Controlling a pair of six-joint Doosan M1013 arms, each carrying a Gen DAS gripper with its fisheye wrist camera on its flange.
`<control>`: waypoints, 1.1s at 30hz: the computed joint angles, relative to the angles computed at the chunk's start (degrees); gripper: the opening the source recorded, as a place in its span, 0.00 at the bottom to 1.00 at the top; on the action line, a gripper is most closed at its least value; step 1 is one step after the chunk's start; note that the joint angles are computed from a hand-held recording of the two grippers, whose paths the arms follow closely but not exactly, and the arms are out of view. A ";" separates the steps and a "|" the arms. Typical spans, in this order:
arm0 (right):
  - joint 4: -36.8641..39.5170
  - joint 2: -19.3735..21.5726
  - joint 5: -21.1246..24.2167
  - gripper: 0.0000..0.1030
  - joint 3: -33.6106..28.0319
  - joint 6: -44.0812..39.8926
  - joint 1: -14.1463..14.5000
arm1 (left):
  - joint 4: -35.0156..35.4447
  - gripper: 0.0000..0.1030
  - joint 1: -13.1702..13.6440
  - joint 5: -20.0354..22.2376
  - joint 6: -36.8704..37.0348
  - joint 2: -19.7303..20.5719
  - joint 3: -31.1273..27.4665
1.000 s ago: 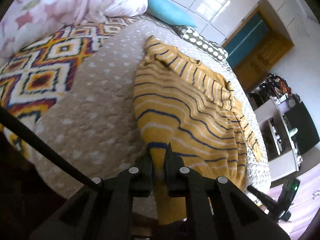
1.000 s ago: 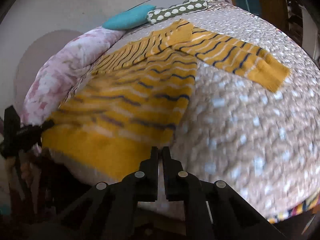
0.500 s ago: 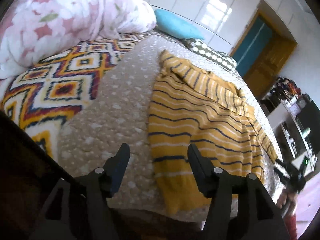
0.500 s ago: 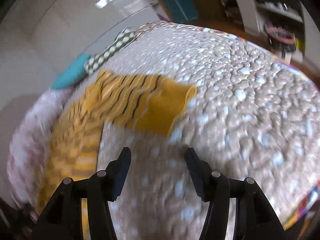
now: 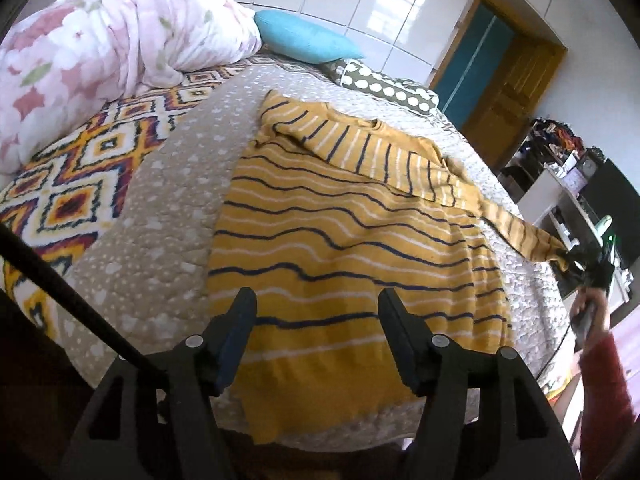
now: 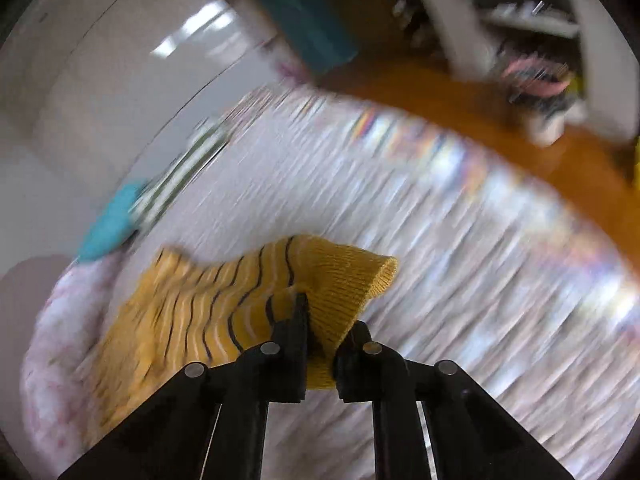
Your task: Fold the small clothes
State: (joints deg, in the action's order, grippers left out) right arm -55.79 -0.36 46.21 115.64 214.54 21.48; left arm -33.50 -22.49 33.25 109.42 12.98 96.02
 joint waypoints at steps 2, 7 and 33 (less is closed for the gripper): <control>2.77 -0.64 6.50 0.10 -1.36 -3.41 -1.63 | -1.96 0.60 0.17 0.41 1.44 0.06 0.04; 7.31 -1.45 10.27 0.10 -4.41 -8.43 -4.90 | -2.02 0.61 0.06 -1.19 3.68 -0.59 1.09; 42.60 44.69 10.91 0.10 -70.23 -80.90 5.14 | -14.16 0.69 8.11 -7.09 16.79 -3.12 7.33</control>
State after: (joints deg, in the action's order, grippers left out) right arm -13.18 44.33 57.12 45.42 133.64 26.62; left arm -47.66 -14.38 26.16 126.21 9.86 103.35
